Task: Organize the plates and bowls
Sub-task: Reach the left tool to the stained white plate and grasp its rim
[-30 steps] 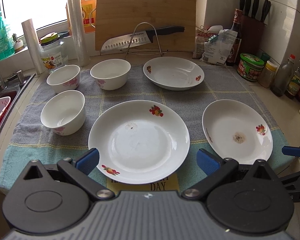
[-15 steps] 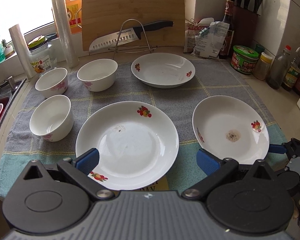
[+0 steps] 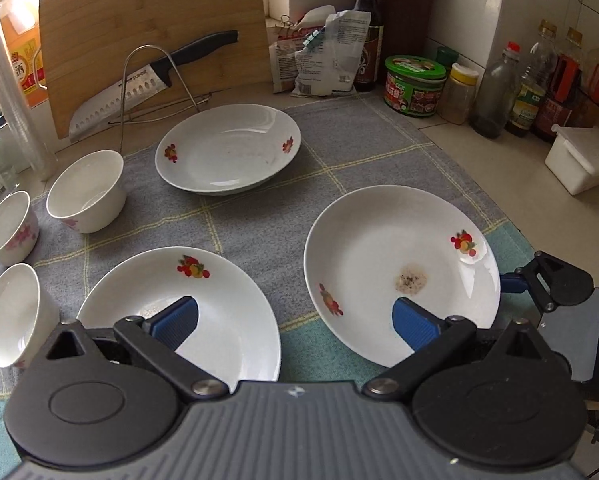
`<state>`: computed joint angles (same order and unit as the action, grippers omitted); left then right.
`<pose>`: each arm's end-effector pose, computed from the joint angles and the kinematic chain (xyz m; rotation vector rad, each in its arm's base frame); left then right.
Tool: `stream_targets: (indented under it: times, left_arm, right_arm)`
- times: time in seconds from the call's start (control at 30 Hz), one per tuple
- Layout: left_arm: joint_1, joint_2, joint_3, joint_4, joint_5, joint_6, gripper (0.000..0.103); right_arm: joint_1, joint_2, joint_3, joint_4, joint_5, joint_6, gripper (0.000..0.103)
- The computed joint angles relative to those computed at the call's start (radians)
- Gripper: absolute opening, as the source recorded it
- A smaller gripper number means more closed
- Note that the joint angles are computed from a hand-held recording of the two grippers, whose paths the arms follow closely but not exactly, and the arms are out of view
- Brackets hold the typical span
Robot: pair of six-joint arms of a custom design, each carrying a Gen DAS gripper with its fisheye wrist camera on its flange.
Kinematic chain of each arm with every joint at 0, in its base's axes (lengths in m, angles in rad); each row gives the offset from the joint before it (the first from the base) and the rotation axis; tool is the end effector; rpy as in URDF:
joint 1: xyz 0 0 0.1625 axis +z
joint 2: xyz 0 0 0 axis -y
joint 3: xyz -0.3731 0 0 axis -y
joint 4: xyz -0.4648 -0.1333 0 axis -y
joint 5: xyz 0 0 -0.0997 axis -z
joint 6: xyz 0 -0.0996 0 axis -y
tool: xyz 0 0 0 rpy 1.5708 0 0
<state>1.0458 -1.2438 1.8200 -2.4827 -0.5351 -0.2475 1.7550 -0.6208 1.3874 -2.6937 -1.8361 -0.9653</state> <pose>-0.1215 -0.6467 0.2475 0.0926 2.1779 -0.8063 0.2455 -0.7327 0.0018 1.4373 -2.3405 0.3177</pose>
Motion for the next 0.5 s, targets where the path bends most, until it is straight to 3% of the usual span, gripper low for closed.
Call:
stream_targets:
  times: [0.27,0.5]
  left_arm:
    - [0.092,0.133,-0.189,0.019,-0.172,0.2,0.102]
    - [0.156,0.24,-0.349,0.12,-0.301,0.323,0.102]
  right_arm:
    - [0.008,0.007,-0.012,0.012,-0.029,0.024,0.103]
    - [0.011,0.007,0.0,-0.016,-0.042,0.048,0.103]
